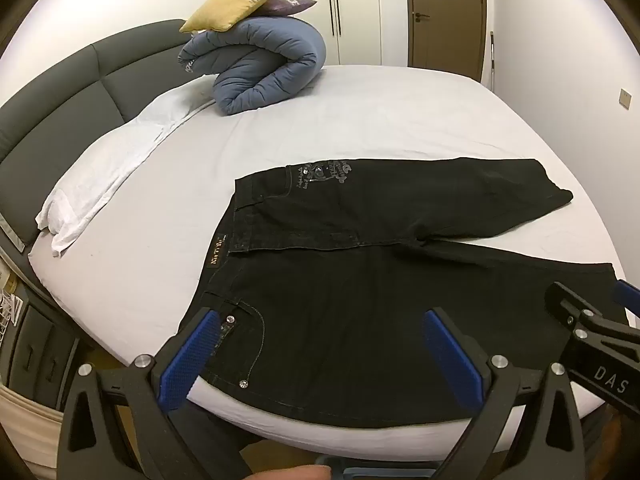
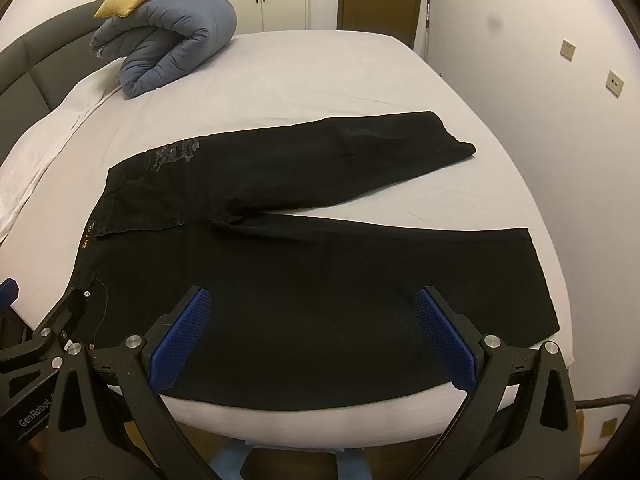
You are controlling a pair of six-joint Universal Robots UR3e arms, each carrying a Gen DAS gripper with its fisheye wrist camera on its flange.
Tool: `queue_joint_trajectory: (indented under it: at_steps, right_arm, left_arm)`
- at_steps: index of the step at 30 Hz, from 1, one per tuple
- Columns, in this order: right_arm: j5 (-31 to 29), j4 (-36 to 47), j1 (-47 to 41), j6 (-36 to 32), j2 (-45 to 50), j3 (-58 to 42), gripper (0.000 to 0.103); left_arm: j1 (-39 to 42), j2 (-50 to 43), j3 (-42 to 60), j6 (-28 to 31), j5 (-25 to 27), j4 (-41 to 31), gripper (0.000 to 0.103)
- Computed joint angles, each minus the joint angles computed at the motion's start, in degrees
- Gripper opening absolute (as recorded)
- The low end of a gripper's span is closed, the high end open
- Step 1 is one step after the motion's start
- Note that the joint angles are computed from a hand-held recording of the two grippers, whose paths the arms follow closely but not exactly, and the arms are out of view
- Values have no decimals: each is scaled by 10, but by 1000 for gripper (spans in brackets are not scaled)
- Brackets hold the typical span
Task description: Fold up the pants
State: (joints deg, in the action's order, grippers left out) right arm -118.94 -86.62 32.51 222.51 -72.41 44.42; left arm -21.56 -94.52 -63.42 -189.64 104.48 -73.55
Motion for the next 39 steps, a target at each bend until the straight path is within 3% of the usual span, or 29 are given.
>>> queue_joint_trajectory:
  at_steps: [39]
  right_arm:
    - [-27,-7,19,10,-18,28,103]
  left_arm:
    - [17,14,-12,-5,-25,-6,103]
